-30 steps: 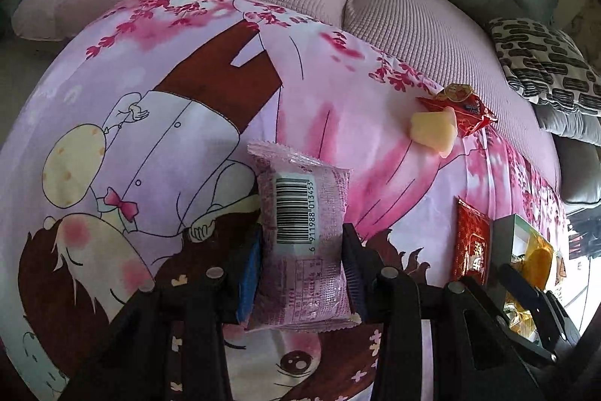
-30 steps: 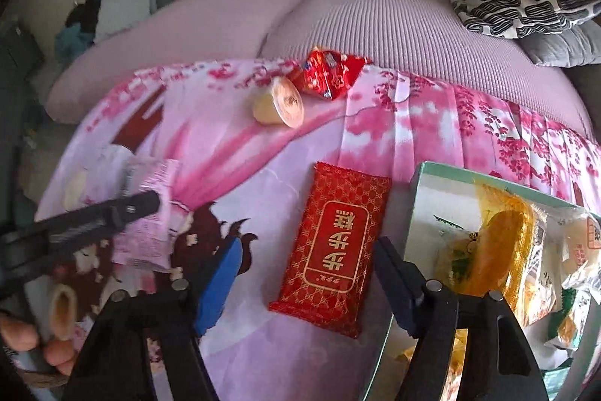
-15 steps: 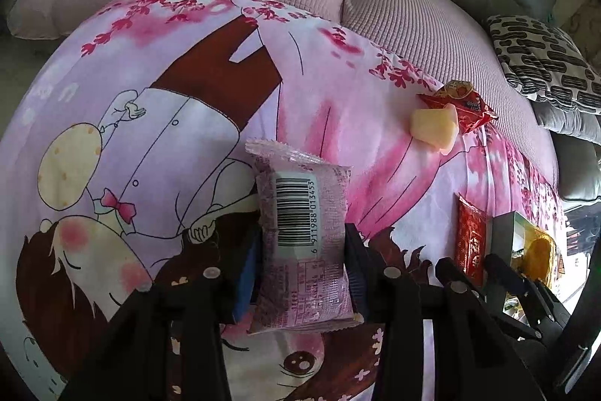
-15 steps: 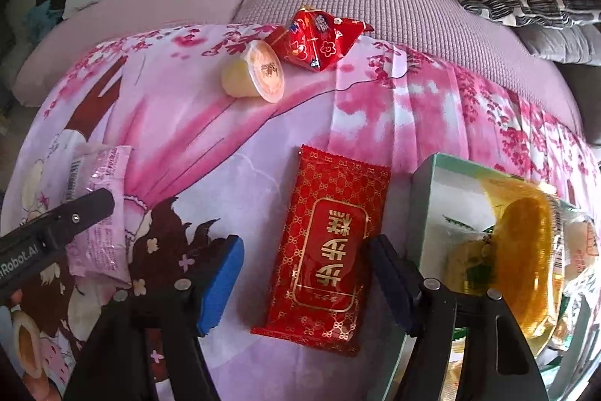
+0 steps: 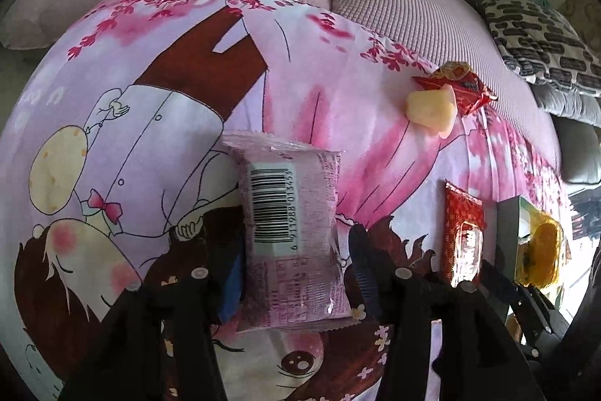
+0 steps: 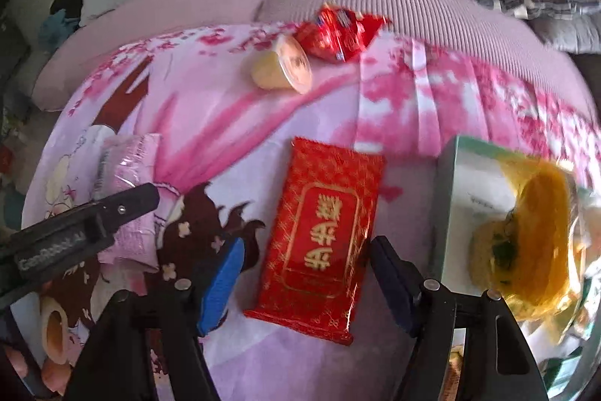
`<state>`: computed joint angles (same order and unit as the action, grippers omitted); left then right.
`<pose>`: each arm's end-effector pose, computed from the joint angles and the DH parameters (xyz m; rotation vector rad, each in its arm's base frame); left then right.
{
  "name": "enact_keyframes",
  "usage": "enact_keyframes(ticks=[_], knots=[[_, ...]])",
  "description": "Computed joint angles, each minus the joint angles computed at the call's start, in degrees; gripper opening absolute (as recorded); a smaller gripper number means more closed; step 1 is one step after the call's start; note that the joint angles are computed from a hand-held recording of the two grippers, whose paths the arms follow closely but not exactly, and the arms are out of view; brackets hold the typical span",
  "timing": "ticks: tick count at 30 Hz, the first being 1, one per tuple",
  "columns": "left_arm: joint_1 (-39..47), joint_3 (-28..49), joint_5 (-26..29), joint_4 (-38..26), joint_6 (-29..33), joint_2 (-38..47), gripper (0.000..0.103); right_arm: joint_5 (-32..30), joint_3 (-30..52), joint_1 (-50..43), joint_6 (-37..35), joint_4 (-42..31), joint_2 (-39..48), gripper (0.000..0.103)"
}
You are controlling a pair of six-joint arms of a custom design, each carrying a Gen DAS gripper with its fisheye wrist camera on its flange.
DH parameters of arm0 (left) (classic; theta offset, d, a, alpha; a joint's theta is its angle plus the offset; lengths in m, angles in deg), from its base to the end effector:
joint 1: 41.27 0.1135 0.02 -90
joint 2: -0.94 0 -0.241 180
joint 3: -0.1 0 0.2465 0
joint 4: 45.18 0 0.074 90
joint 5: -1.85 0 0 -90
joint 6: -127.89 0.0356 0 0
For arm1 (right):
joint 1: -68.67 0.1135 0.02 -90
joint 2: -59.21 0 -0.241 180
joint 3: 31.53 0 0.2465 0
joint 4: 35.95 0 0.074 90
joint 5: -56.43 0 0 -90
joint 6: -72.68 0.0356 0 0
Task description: Organize snacks
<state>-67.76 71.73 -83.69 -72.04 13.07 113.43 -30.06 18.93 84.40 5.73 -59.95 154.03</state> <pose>0.3032 -0.1542 0.0736 0.0624 2.8043 -0.3376 0.2479 0.0675 0.0795 0.1926 2.7571 0.0955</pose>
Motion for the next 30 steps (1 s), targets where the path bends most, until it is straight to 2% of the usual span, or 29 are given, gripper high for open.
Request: enact_keyframes(ticks=[4,7,14,18,20,23,30], knots=[[-1.2,1.2,-2.1,-1.1,0.4,0.9,0.054,2.5,-0.1,1.8,0.5,0.8,0.7,0.071],[-2.0,1.7,-3.6,-1.3,0.8,1.5,0.054,5.6,0.2,3.6,1.2,0.2,1.1,0.061],[-5.3,3.6,-9.0,-2.9,1.4,3.0,0.054,6.1,-0.5,4.7,2.8,0.9,0.5,0.051],[-6.2,2.9,-10.3,-1.6,0.6,2.9,0.054,5.3,-2.2,4.7,3.5,0.7,-1.8,0.050],[-6.4,1.8,-10.4,-0.7,-0.1,2.2,0.046,4.9,-3.2,4.6,3.7,0.4,-3.2,0.050],[-6.1,-1.1,-8.9,1.1,-0.9,0.1,0.042,4.0,-4.7,4.2,4.1,0.8,-4.6,0.050],[-3.8,-6.8,-5.5,2.7,-1.7,-6.7,0.039,3.2,-8.3,4.9,6.4,-0.9,-11.3,0.049]])
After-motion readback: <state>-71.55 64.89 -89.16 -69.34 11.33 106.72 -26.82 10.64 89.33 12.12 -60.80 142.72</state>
